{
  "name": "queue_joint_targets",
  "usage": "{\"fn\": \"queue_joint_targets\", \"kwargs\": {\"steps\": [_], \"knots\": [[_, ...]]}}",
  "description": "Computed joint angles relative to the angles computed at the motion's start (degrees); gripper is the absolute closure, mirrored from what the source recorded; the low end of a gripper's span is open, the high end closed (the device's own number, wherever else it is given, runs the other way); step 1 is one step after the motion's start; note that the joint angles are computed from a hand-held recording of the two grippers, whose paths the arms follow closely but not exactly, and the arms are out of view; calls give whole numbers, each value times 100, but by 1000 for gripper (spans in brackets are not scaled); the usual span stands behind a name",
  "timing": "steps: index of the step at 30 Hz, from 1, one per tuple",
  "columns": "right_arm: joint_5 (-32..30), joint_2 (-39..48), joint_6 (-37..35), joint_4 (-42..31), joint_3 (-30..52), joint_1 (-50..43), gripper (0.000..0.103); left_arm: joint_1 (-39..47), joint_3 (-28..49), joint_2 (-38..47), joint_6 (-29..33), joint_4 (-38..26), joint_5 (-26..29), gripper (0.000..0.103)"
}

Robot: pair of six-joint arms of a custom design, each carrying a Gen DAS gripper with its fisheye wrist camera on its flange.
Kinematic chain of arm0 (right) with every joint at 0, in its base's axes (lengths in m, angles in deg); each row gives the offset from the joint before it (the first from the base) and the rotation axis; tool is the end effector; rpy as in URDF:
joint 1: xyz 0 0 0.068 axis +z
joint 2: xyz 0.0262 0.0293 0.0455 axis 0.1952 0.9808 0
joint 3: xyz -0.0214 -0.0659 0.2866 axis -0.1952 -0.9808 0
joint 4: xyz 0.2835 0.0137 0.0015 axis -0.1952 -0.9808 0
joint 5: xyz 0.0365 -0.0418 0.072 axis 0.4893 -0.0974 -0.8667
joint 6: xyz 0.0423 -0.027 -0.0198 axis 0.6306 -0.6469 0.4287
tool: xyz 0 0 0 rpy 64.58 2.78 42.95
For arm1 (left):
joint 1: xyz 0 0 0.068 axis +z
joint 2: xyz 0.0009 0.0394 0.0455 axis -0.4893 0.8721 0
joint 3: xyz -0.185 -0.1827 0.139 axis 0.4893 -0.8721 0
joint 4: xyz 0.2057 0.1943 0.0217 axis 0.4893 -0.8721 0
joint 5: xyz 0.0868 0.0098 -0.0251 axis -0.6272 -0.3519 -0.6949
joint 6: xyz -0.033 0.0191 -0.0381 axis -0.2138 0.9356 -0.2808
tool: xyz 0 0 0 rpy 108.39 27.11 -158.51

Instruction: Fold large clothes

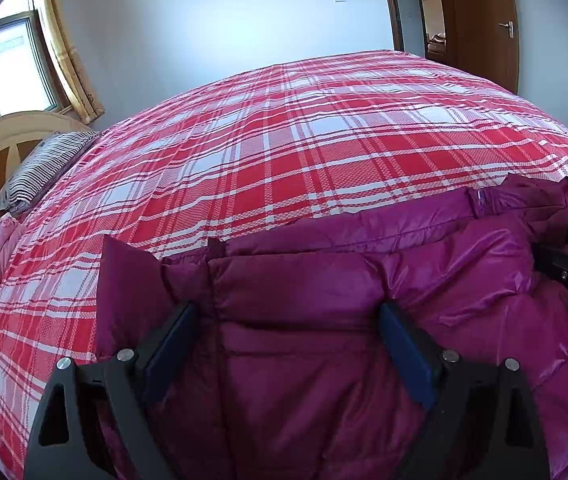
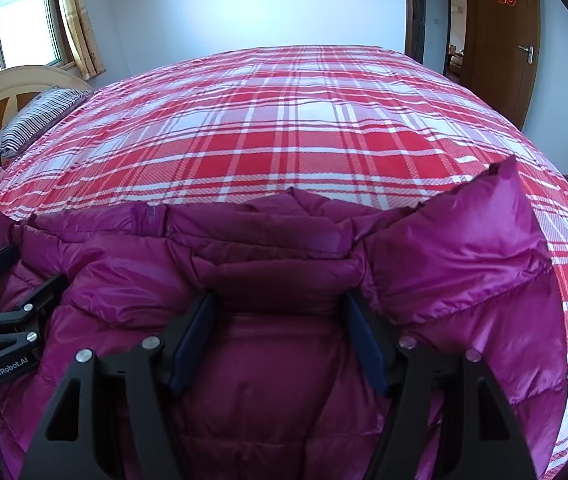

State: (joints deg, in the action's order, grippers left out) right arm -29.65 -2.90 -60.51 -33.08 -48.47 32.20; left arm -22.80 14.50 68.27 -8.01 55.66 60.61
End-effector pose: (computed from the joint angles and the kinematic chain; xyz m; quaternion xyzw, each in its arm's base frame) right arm 0.2464 0.0935 0.1213 -0.0858 0.9319 0.0854 0.3421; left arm 0.3122 0.0395 0.1132 0.0066 0.9196 0.1069 0.3779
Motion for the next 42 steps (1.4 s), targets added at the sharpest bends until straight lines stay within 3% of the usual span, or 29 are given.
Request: {"fn": "queue_joint_targets", "kwargs": {"steps": [8, 12, 16, 18, 20, 22, 24, 27, 34, 36, 39, 42], "knots": [[157, 101, -9, 20, 38, 98, 32, -152, 8, -283, 8, -296, -336, 11], [185, 138, -28, 51, 38, 110, 31, -233, -360, -1346, -215, -674, 157, 11], [179, 141, -32, 54, 39, 103, 31, -613, -535, -1982, -378, -1024, 296, 11], [156, 144, -27, 66, 35, 93, 31, -838, -508, -1758, -376, -1028, 217, 11], [136, 132, -25, 71, 24, 84, 31, -1051, -438, -1189, -387, -795, -235, 11], [106, 122, -16, 86, 14, 73, 31, -990, -280, -607, -477, -630, -161, 11], [47, 101, -1, 99, 0, 40, 31, -949, -189, -369, -623, -504, -185, 5], [-70, 30, 18, 78, -21, -22, 31, -1117, -214, -260, -584, -349, -502, 4], [-814, -1753, 153, 147, -718, -1028, 33, -1048, -310, -255, -577, -176, -412, 4], [-793, -1464, 122, 9, -520, -1344, 33, -1044, -320, -270, -584, -182, -389, 4], [-1266, -228, 222, 33, -118, -1857, 32, -1024, -286, -280, -600, -248, -327, 4], [-1333, -6, 290, 267, -126, -1882, 31, -998, -281, -386, -589, -362, -261, 4]]}}
